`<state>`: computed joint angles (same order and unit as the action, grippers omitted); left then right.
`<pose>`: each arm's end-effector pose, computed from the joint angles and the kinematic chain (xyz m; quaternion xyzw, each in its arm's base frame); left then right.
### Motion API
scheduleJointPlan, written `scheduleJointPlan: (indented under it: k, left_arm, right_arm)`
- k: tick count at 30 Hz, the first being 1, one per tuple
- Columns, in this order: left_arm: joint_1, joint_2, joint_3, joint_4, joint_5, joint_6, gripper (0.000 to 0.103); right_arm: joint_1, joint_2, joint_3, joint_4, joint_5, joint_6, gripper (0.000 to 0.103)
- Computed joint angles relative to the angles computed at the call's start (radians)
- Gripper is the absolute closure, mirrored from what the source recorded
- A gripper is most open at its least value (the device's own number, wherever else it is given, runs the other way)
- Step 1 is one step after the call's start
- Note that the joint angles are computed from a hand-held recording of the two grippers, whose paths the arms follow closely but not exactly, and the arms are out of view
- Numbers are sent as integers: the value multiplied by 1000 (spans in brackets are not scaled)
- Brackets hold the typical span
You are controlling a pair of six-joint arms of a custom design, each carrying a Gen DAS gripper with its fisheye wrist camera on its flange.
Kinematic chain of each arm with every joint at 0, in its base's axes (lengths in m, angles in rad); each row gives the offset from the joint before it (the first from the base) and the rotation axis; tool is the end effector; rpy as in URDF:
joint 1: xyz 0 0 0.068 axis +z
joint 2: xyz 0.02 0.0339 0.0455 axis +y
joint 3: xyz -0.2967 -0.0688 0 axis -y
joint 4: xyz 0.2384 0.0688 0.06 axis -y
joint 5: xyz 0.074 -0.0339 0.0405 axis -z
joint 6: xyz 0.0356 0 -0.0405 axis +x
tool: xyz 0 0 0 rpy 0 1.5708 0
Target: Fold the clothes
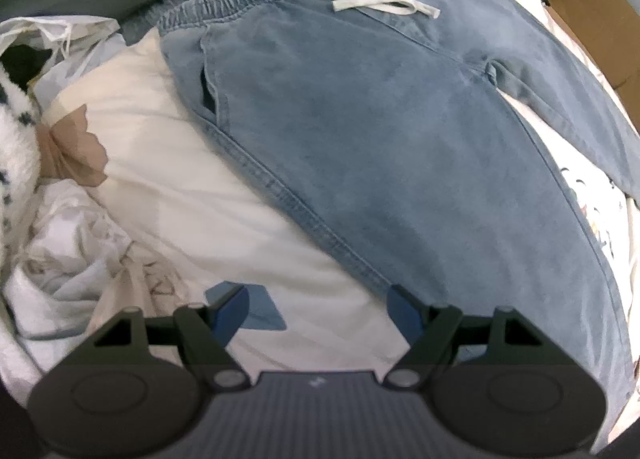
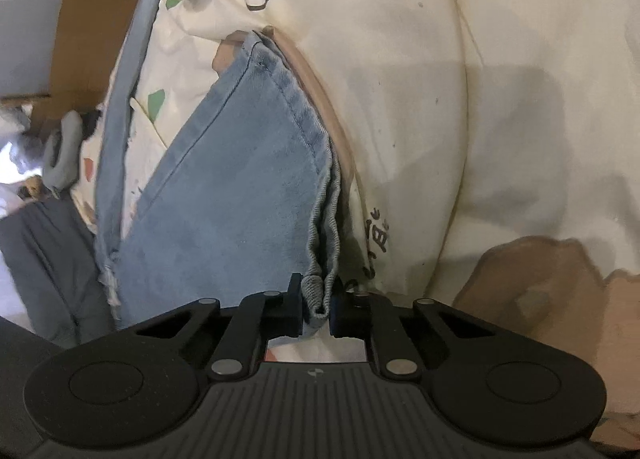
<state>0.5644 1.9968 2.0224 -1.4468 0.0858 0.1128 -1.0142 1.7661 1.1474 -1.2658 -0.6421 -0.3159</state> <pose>0.3360 0.2091 0.3415 -0.2199 0.9717 -0.0155 0.0846 0.1634 -0.2222 0.2177 0.3670 0.8638 0.3367 0.0757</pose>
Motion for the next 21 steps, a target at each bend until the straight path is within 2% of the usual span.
scheduleJointPlan:
  k: [11, 21]
  left_arm:
    - [14, -7, -111, 115, 76, -34, 25]
    - [64, -18, -240, 270, 190, -121, 25]
  right_arm:
    - [63, -31, 184, -137, 52, -93, 94]
    - [118, -77, 249, -152, 126, 27, 94]
